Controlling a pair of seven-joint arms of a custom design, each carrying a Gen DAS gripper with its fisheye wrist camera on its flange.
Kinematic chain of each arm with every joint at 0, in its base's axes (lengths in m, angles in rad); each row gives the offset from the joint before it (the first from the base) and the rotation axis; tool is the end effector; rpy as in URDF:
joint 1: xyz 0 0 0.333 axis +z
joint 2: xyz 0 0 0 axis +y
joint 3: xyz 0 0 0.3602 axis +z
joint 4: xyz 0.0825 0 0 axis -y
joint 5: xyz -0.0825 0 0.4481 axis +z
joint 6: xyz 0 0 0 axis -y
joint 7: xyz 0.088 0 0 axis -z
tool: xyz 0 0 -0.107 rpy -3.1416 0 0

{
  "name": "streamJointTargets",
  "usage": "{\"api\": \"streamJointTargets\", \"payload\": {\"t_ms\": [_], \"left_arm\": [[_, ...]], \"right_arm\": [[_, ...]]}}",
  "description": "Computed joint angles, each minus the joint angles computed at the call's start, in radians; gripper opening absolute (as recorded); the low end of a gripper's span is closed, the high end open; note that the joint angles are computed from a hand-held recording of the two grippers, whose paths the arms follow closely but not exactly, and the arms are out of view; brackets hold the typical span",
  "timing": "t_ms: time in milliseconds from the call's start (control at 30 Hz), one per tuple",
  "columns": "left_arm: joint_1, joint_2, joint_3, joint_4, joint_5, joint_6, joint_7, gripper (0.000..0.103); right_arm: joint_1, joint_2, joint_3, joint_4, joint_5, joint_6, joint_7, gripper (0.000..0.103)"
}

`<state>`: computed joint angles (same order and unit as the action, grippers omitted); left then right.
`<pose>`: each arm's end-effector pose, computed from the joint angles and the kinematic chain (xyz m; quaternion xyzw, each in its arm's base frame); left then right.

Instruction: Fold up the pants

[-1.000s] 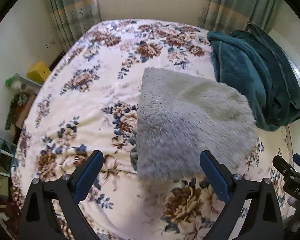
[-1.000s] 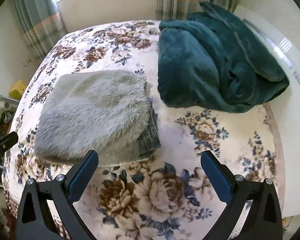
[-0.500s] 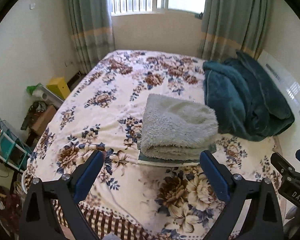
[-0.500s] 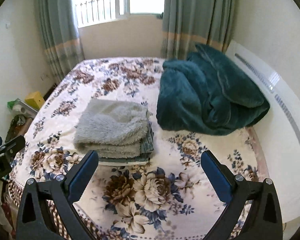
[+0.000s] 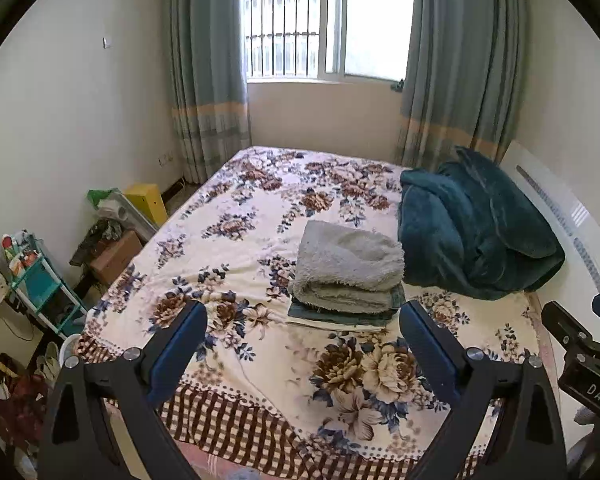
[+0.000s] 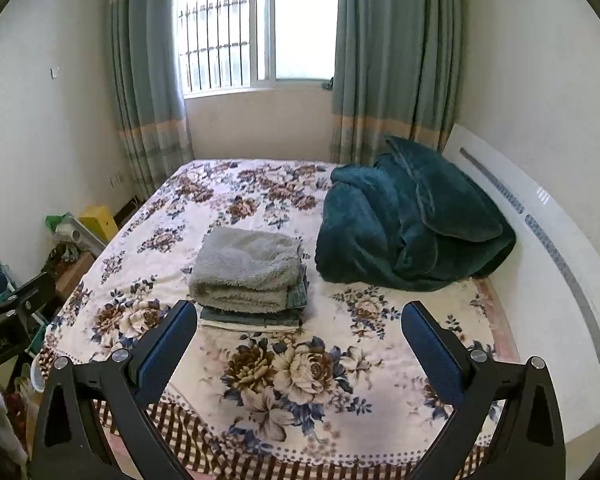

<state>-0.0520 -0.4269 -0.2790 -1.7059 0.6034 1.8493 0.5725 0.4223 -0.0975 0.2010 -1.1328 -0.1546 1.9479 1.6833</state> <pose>0.4403 -0.1569 0.8685 -0.8077 0.3968 -0.2129 0.3806 0.4288 0.3110 1.0030 -0.7708 0.4542 -0.2563 0.3660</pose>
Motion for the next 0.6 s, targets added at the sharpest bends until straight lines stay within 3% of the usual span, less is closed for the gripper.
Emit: {"api": "streamJointTargets", "payload": {"t_ms": [200,600], "left_arm": [[-0.014,-0.048,-0.016,0.005,0.0,-0.018,0.02,0.098],[-0.025,-0.126,-0.037,-0.042,-0.03,-0.036,0.038,0.103]], "right_arm": [[-0.009,-0.077,0.017,-0.007,0.019,-0.043,0.008,0.103],[-0.045,-0.147,0.069,-0.036,0.021,-0.046,0.028,0.103]]}}
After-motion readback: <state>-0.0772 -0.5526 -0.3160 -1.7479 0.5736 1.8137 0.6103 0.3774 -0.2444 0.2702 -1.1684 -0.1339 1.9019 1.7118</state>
